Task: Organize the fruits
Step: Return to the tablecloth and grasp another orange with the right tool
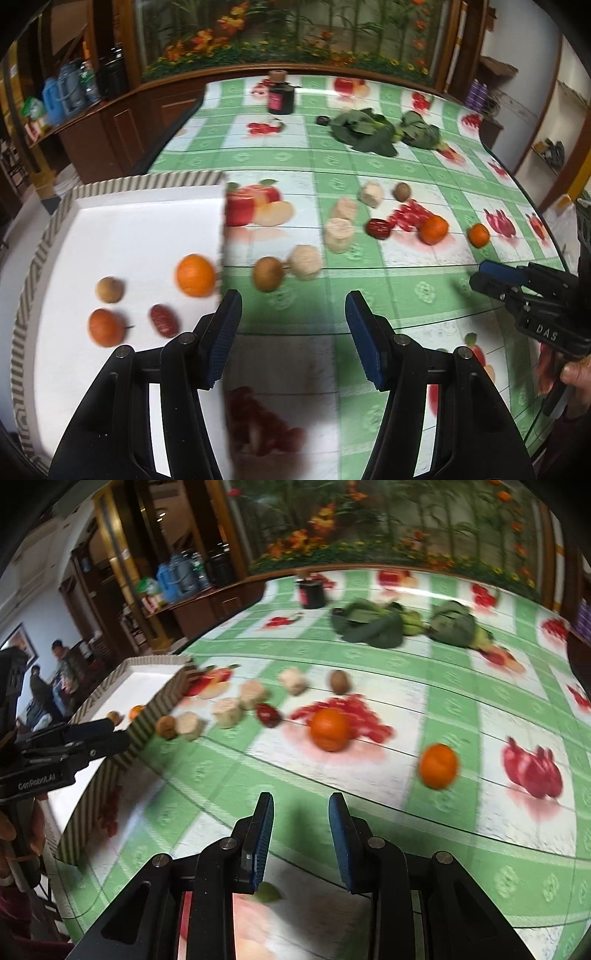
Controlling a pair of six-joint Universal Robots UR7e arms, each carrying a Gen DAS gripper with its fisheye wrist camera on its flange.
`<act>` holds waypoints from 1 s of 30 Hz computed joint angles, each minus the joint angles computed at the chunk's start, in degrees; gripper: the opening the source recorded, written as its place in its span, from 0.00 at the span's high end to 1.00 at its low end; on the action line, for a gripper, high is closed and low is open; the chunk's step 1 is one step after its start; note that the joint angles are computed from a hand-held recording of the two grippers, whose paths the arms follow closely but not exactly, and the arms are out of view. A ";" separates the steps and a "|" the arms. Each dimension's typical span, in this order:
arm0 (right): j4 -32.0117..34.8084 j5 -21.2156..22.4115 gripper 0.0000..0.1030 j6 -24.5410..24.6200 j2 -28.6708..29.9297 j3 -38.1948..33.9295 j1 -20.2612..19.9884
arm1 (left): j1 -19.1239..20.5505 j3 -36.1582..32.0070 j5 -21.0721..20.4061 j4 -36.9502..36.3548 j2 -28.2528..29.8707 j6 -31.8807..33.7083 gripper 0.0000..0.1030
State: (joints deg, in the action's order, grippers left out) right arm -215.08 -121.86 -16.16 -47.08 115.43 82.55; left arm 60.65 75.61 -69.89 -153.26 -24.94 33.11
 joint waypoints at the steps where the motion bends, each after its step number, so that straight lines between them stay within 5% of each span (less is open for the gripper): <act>1: -0.61 0.19 0.71 0.40 -0.53 0.73 -0.41 | -0.21 -0.16 -0.04 0.05 0.32 0.38 0.43; 17: -4.02 0.92 0.70 1.01 -4.40 3.49 -3.40 | -2.46 -12.05 0.38 12.62 8.77 3.52 0.43; 30: 3.01 -0.35 0.66 1.23 -5.05 -0.60 -6.67 | -3.48 -18.40 3.69 13.89 13.81 5.68 0.43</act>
